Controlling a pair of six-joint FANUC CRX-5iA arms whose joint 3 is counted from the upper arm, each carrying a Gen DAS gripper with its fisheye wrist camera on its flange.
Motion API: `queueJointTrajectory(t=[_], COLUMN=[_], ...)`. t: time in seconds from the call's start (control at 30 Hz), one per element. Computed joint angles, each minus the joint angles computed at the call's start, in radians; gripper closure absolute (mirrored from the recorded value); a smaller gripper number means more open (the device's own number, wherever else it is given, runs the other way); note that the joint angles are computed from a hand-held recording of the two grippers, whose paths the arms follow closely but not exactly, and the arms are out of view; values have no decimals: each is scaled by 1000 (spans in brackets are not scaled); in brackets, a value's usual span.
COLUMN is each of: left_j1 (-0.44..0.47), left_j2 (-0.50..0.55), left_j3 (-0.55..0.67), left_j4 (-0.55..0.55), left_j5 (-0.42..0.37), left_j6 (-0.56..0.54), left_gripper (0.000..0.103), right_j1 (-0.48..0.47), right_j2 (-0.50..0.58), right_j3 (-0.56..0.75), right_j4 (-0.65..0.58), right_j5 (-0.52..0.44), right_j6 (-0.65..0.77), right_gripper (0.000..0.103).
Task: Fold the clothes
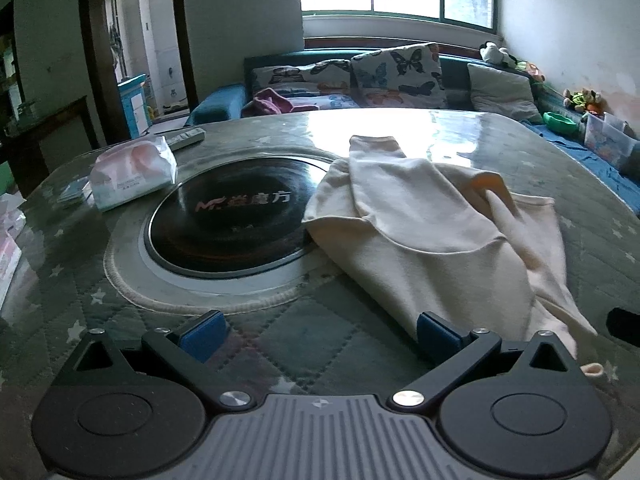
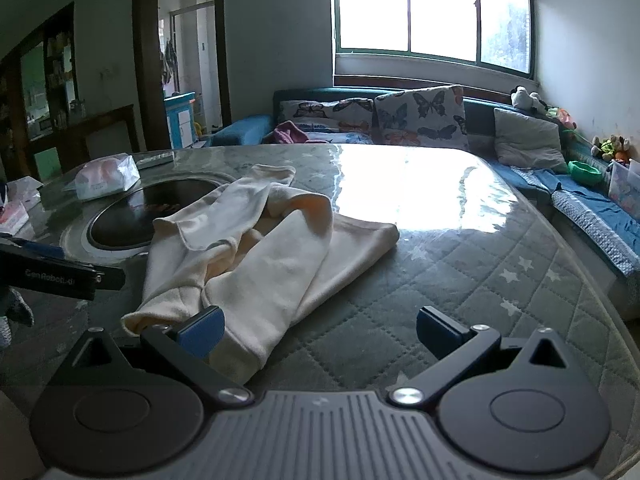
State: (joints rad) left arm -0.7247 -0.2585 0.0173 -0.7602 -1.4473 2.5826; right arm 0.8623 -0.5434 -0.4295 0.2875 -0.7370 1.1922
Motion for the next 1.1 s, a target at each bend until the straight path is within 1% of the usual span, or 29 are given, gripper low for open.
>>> queueJointTrajectory(t=[0.63,1.1], left_j1=[-63,-78], left_j2=[27,39], left_j3=[31,42], left_j4=[-15,-6], left_j5=[-31,-39], left_j6=[12,0], left_gripper=[0,0], right_j1=[17,21], right_j2=[-28,-48], right_j3=[13,6], right_j4=[-40,-45], right_j5=[-69,-76], right_j6=[41,43], right_gripper=[0,1])
